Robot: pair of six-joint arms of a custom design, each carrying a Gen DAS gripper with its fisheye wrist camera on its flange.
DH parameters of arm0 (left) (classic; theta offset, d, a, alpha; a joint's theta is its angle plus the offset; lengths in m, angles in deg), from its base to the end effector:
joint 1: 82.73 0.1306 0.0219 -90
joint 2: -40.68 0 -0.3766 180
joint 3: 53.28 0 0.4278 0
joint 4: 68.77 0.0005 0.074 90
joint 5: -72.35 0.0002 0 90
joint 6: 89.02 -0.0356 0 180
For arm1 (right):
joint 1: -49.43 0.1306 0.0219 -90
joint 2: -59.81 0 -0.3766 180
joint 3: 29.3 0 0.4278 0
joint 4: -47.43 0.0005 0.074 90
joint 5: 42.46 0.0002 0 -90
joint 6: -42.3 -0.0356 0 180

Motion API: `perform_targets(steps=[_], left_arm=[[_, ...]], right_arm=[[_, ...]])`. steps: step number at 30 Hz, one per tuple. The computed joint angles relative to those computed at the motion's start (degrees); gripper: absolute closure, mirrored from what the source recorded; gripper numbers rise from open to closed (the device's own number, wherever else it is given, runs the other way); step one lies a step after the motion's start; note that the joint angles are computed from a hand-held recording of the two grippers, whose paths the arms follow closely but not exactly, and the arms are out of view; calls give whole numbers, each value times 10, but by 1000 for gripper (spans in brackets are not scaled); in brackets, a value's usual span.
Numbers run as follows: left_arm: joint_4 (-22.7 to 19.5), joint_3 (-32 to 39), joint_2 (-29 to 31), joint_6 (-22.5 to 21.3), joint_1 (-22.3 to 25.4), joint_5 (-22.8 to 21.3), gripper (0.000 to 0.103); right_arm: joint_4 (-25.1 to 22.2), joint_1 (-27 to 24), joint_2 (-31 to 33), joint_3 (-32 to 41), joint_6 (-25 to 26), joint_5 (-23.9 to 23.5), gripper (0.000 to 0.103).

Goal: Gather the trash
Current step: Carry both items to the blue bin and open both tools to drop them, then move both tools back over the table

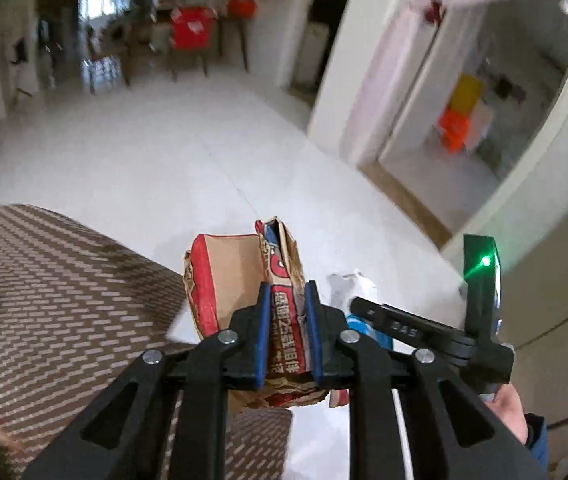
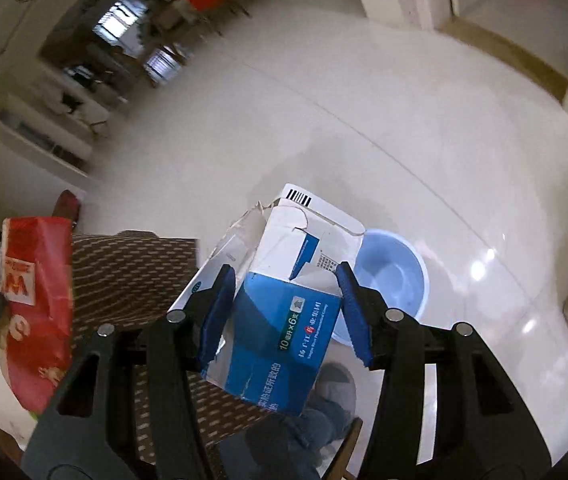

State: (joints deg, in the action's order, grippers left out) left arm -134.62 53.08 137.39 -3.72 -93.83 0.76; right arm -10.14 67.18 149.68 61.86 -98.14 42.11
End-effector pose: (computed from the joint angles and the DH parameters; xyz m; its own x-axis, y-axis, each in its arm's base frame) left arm 0.5349 -0.1169 0.4867 -0.7836 0.2330 -0.5759 0.4207 0.8811 -0.2160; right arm 0.4842 0.1580 0.4257 -0.7771 0.5571 -0.2929 0.3856 0.7891 0.4781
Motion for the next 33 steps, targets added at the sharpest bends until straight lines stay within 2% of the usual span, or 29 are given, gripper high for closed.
perform_targets(steps=[3,4,5,6,9,10,11,13,17,19,28,33], left_arm=[[-23,25,52,-7,-18,-10,87],[-28,33,66,-11,-20,-14,87],[-40,44,84,-14,-27,-18,86],[-53,56,102,-14,-31,-18,86],[-74,84,141,-21,-45,-30,82],[-76,87,147,-24,-50,-33,72],[-82,82,147,-32,-51,-37,45],[-76,72,144,-28,-48,-49,20],[-61,66,141,-13,-48,-57,16],[-48,63,132,-4,-50,-63,16],[-27,47,59,7,-35,-59,13],[-19,37,11,7,-19,-40,13]], right_arm=[[19,-27,5,-21,-11,-43,49],[25,-35,8,-29,-18,-58,44],[34,-41,8,-37,-28,-68,30],[40,-44,6,-44,-38,-68,25],[33,-55,-6,-52,-45,-52,25],[33,-58,-10,-54,-46,-45,25],[33,-60,-17,-59,-45,-40,24],[25,-57,-29,-60,-41,-19,22],[19,-55,-39,-54,-29,12,9],[15,-49,-40,-43,-28,27,6],[-12,-18,-52,4,-15,101,6],[-18,15,-62,43,-12,148,6]])
